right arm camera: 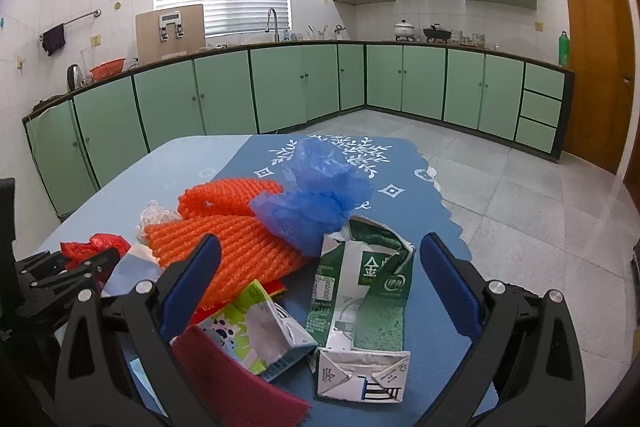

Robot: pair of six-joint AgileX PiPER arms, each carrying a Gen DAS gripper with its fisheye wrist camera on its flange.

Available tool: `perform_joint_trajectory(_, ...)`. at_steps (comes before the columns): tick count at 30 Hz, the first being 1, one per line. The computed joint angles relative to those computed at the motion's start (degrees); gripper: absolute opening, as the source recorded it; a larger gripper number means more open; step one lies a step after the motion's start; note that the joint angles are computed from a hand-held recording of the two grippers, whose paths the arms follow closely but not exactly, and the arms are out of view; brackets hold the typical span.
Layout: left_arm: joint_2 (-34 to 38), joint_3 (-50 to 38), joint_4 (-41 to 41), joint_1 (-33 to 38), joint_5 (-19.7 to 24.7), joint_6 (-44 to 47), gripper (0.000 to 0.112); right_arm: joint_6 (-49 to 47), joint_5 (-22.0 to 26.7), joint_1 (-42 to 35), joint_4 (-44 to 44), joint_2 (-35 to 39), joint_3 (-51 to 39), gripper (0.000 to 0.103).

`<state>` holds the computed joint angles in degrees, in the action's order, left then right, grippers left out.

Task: Collect trash
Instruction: 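Grasp the blue plastic bag with the right tool while the left tool holds the red bag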

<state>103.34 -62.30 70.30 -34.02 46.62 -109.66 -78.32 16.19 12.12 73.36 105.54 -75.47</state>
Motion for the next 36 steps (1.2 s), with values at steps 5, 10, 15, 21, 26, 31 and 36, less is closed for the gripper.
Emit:
perform_joint_trajectory(5,-3.04,-0.02,1.71,-1.66,3.61,-0.73,0.034,1.52,-0.27,0.03,-1.23,0.15,-1.18,0.097)
perform_joint_trajectory(10,-4.37,-2.5,3.19,-2.06,4.99,0.86,0.034,7.56,-0.17,0.15,-6.31,1.6,-4.39,0.097)
perform_joint_trajectory(15,-2.91,-6.3,5.04,-1.29,4.2,1.49,0.034,16.6,-0.35,0.96,-15.44,4.65,-9.79,0.096)
perform_joint_trajectory(21,0.04,-10.78,6.51,0.56,2.84,2.3,0.034,31.15,2.67,1.78,-29.36,10.18,-19.16,0.09)
perform_joint_trajectory(26,1.38,-12.62,7.1,2.15,1.8,2.57,0.034,41.32,8.72,2.26,-39.43,15.56,-28.59,0.07)
perform_joint_trajectory(31,1.96,-12.63,7.19,2.24,1.32,2.18,0.034,42.99,16.95,1.51,-41.22,19.79,-35.98,0.031)
perform_joint_trajectory(36,1.96,-12.97,7.0,1.97,1.32,2.63,0.034,36.24,16.89,1.2,-36.39,17.65,-33.1,0.009)
